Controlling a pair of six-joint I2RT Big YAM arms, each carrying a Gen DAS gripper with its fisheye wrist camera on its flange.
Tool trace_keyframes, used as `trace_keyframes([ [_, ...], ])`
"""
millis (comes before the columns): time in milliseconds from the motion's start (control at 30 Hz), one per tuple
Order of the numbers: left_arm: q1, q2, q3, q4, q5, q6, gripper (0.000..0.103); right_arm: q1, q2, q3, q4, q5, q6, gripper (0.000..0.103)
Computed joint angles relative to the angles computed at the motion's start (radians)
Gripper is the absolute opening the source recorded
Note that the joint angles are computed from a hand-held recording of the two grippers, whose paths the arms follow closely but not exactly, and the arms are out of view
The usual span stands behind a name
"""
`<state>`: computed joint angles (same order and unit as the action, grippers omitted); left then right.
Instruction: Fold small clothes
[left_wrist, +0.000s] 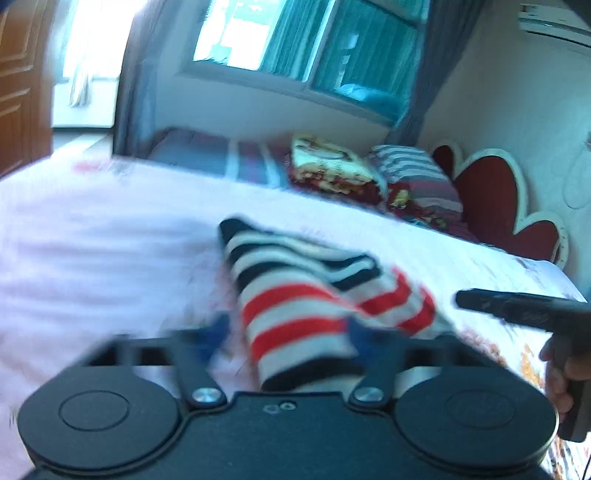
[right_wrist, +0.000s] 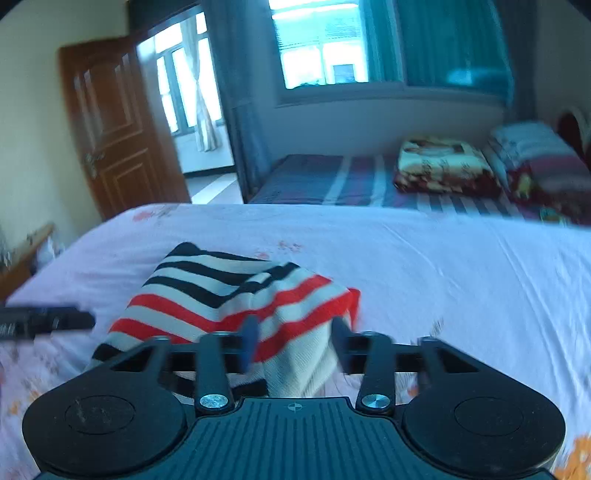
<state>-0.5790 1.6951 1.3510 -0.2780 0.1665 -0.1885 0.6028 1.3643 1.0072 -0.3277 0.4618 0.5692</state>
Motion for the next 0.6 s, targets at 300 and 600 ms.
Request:
trace_keyframes([
  [300, -0.050, 0.124, 0.145, -0.174, -0.062, 0.097, 0.039, -0.056, 0.175, 0.088, -0.126, -0.041, -0.025, 0.006],
  [600, -0.074, -0.063, -0.061, -0.055, -0.089, 0.118, 0.034, 0.021, -0.062, -0.078, 0.001, -0.019, -0.063, 0.006],
])
